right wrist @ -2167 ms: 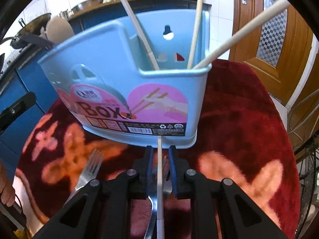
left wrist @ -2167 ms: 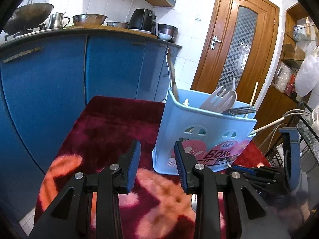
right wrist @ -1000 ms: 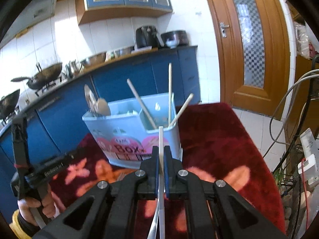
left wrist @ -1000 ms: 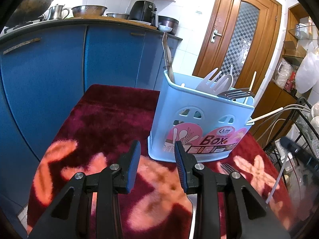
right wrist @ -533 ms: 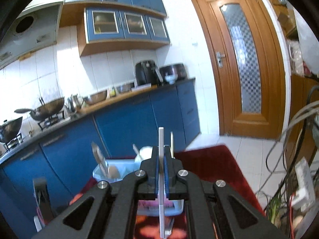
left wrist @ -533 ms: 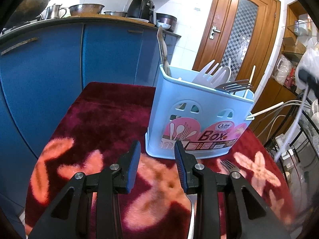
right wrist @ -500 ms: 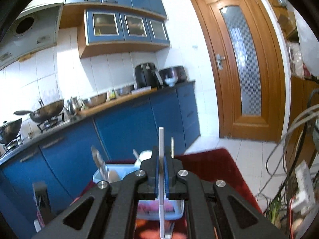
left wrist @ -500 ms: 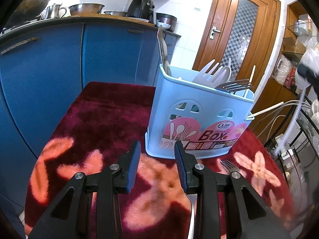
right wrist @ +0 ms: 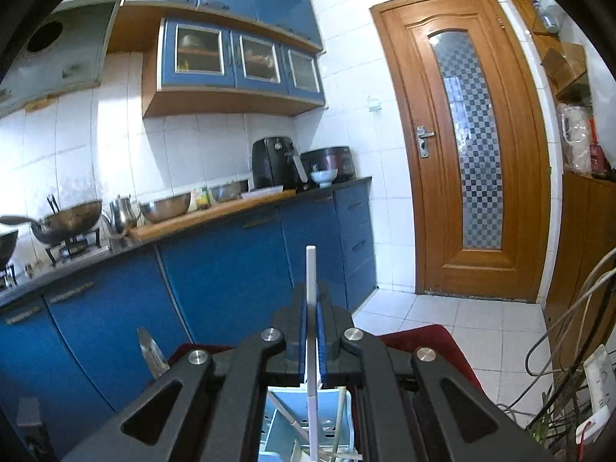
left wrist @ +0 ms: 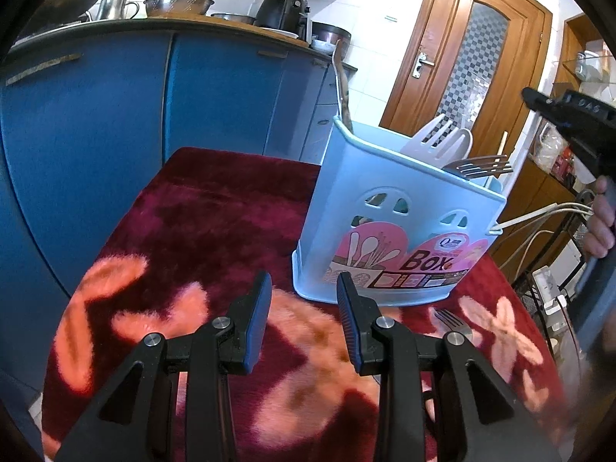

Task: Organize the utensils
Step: 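Move both open tools back down to the remaining forks on the cloth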

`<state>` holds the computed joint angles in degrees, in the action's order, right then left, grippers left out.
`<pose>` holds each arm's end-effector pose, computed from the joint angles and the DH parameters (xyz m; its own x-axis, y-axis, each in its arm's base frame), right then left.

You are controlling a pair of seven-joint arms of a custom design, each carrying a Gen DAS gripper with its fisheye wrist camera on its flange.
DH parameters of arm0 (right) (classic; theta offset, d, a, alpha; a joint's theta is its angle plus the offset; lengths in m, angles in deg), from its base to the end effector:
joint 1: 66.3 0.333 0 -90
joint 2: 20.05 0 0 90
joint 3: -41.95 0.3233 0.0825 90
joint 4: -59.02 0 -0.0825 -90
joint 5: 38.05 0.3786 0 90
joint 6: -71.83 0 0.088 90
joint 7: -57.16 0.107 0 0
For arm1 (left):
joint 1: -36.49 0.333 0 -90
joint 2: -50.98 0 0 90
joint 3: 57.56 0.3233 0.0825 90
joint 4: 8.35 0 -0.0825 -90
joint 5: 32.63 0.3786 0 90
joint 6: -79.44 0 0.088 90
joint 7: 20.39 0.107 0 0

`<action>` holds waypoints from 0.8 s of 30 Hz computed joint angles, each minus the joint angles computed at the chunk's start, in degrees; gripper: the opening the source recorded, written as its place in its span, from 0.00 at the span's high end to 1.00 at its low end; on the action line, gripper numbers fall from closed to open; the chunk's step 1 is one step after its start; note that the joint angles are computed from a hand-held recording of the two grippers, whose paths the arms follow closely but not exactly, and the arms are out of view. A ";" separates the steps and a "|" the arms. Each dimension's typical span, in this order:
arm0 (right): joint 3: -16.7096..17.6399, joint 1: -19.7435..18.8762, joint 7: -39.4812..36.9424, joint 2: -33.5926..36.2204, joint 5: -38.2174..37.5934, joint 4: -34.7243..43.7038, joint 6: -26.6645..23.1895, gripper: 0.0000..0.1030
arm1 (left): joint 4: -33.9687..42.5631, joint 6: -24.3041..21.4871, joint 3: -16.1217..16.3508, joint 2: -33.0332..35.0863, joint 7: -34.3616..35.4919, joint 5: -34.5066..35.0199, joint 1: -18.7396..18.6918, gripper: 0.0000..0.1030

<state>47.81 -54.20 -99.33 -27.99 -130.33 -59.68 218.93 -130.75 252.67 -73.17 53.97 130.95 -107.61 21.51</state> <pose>0.5165 0.1868 0.5575 -0.3253 -0.9326 -0.1560 -0.2089 0.2318 -0.9501 0.5212 -0.2221 0.4479 -0.4440 -0.8553 0.2671 -0.6463 0.0993 -0.7566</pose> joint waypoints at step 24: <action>0.54 -1.80 -3.29 -7.81 10.33 -9.65 12.05 0.68 | -2.84 -2.35 1.11 -3.50 -3.12 3.41 -0.91 0.66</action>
<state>48.35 -56.00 -102.62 -35.80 -120.00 -69.33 230.98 -133.59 250.33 -72.06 50.47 127.83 -104.21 20.60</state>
